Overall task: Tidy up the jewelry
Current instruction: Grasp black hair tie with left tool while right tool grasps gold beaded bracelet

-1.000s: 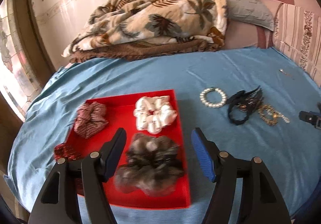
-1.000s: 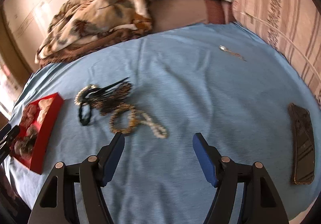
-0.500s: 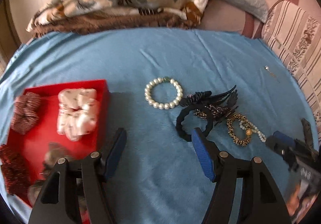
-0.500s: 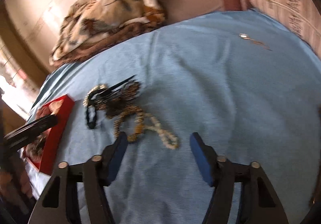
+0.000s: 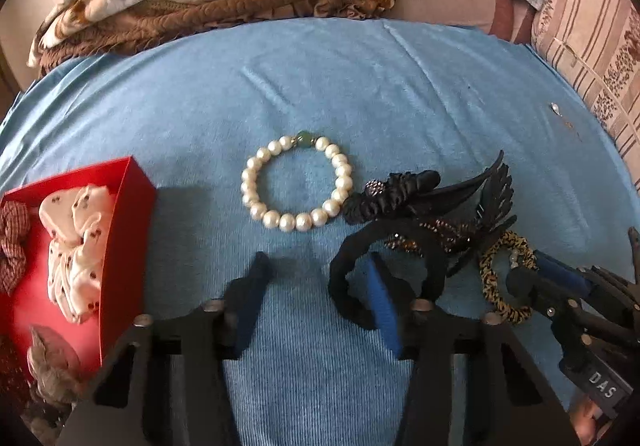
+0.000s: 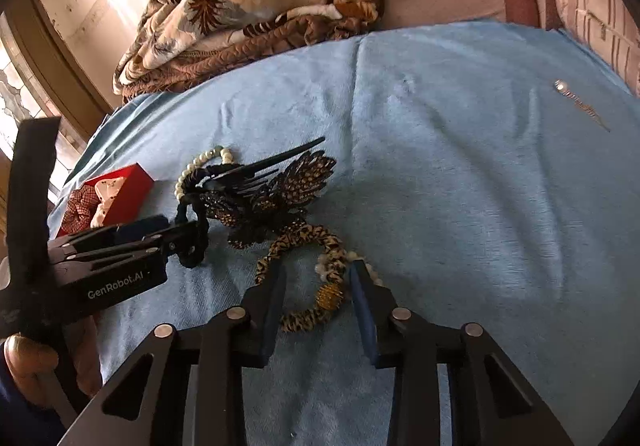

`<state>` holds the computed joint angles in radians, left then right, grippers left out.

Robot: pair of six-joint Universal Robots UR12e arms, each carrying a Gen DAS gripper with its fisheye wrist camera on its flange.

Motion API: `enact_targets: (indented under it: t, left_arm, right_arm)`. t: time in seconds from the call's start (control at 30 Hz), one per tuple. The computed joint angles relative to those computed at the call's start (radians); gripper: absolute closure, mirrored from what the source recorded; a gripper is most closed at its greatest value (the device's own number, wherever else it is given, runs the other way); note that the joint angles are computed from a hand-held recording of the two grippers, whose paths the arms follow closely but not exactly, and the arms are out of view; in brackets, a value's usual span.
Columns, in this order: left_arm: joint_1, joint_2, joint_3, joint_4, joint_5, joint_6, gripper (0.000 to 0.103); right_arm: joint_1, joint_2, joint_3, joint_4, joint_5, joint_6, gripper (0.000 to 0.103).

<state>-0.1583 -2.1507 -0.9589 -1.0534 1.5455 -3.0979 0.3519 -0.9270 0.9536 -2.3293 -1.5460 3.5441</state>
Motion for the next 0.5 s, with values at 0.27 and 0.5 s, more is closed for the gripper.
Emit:
enact_targets:
  t: [0.27,0.5]
  left_arm:
    - [0.011,0.058,-0.063,0.047,-0.048,0.002,0.095]
    - [0.040,0.164,-0.185,0.135,-0.125,-0.020,0.095]
  right_arm:
    - [0.002,-0.040,0.062,-0.081,-0.017,0.049,0.089]
    - [0.014,-0.097,0.146,-0.191,-0.038,0.107,0.089]
